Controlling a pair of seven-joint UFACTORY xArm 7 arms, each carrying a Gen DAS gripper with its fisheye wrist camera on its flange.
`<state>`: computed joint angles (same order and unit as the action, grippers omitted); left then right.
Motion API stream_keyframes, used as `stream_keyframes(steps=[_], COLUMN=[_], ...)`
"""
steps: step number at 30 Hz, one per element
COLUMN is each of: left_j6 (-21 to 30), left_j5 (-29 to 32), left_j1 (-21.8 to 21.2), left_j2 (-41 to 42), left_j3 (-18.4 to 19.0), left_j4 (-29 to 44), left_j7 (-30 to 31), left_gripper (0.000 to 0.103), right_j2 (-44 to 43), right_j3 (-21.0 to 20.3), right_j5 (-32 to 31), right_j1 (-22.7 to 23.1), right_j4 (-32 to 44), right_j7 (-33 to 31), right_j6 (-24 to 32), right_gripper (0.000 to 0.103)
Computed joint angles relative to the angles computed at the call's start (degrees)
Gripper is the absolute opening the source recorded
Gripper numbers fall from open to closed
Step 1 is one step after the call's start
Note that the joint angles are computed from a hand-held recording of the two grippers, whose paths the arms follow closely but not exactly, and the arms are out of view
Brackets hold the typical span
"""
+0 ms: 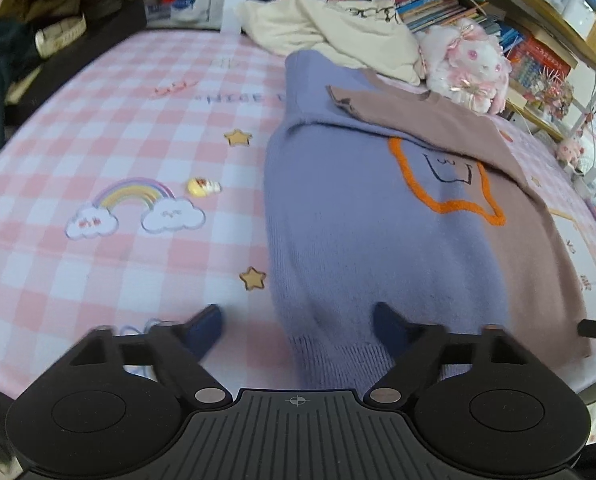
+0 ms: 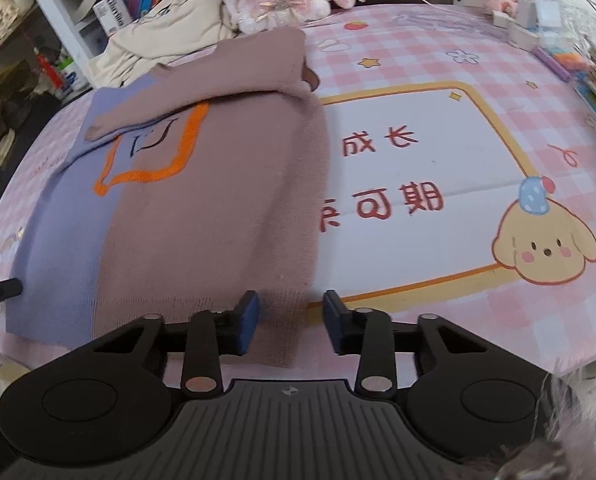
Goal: Fold clothes
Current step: 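Grasp the mauve hem edge with the right gripper while the left gripper grasps the lavender hem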
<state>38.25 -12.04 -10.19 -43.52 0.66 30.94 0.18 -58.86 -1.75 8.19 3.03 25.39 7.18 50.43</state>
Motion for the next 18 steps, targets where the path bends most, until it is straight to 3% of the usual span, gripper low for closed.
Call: stream_keyframes(steps=[5, 6, 8, 11, 14, 18], left_j6=[0.5, 0.5, -0.6, -4.9, -2.7, 2.5], left_j5=[-1.3, -1.2, -1.6, -5.0, -6.7, -9.9], left_j1=[-0.8, -0.4, -0.7, -4.5, -5.1, -3.4], left_j2=[1.2, 1.2, 0.6, -2.0, -1.2, 0.2], left_j3=[0.5, 0.2, 0.3, 3.3, 5.0, 7.1], left_j4=[1.2, 1.4, 1.3, -0.2, 0.4, 1.0], left_j7=[0.4, -0.1, -0.1, 3.8, 4.9, 3.2], left_gripper=[0.014, 0.009, 0.008, 0.011, 0.012, 0.016], right_j2=[0.9, 1.1, 0.0, -2.0, -0.7, 2.0], right_j3=[1.5, 1.5, 0.3, -3.4, -4.9, -4.2], right_j5=[-1.3, -1.3, 0.0, 4.5, 7.0, 7.5], right_j1=[0.4, 0.7, 2.2, 5.8, 6.4, 3.7], right_j4=[0.0, 0.1, -0.4, -1.1, 0.1, 1.4], right_j7=[-0.3, -0.4, -1.5, -3.9, -4.5, -1.7], right_j6=[-1.3, -1.6, -3.4, -6.8, -6.3, -2.0], right_gripper=[0.015, 0.011, 0.01, 0.01, 0.011, 0.021])
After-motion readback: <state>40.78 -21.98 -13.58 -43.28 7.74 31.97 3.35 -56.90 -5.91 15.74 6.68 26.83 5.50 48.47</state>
